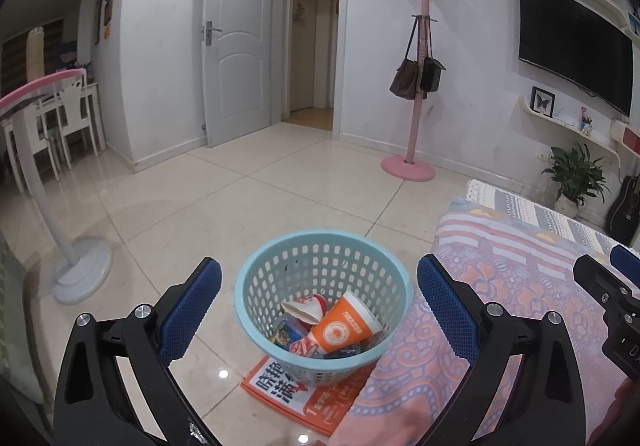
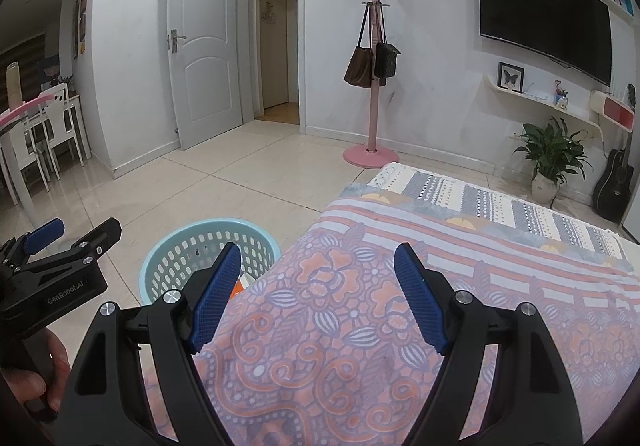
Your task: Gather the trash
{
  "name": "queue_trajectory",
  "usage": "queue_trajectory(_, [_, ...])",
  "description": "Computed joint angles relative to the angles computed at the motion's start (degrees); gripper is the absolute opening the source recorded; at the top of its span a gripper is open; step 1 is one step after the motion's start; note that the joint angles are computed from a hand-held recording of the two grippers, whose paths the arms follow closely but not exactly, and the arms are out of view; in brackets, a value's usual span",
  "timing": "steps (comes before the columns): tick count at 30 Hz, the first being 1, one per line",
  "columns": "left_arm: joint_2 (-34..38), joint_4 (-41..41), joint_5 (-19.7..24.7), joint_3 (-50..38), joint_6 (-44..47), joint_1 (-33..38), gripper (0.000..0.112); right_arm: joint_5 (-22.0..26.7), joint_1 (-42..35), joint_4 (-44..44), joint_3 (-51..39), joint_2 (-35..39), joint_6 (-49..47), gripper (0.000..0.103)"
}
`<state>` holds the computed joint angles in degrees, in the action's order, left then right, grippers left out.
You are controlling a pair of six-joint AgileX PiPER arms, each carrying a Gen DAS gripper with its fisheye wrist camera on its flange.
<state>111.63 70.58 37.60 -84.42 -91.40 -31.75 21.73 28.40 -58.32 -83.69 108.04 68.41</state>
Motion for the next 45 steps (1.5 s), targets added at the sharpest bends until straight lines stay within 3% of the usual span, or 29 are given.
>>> queue_trajectory(45, [0.0,0.3,1.0,0.0,0.3,0.1,0.095,-1.6,-0.6,2.9,-0.1,0.7,-2.1,0.075])
